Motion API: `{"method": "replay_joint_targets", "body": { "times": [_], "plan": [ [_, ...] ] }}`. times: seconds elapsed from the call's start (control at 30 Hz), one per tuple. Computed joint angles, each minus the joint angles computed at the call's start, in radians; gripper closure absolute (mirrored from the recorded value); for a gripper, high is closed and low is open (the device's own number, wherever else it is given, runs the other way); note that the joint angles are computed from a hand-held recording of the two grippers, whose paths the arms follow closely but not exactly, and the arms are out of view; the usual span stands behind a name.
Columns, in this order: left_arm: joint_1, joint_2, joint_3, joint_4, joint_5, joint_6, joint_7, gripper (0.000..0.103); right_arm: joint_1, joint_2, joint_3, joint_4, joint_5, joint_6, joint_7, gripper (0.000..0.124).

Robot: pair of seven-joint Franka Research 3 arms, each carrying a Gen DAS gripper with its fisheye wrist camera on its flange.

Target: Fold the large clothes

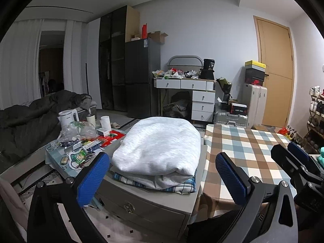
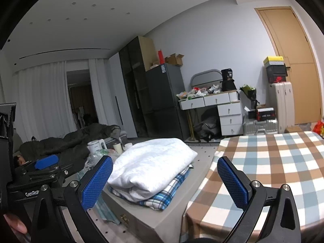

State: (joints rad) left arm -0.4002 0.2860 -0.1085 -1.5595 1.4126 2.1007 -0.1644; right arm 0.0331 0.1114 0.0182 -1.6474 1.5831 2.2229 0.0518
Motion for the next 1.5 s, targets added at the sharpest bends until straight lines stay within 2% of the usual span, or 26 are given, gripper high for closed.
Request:
{"method": "replay_joint_targets", "body": {
  "times": [0.83, 1.5],
  "plan": [
    [-0.002, 0.005, 0.000, 0.015, -0.045, 0.032, 0.031, 0.001, 0.001, -0.007, 0.001, -0.006, -0.015, 0.000, -0.009, 0.021],
    [-0.012, 0.016, 0.003, 0.030, -0.049, 0.016, 0.057, 0.001, 0.017, -0.015, -0.003, -0.025, -0.018, 0.021, -0.025, 0.021]
  ]
}}
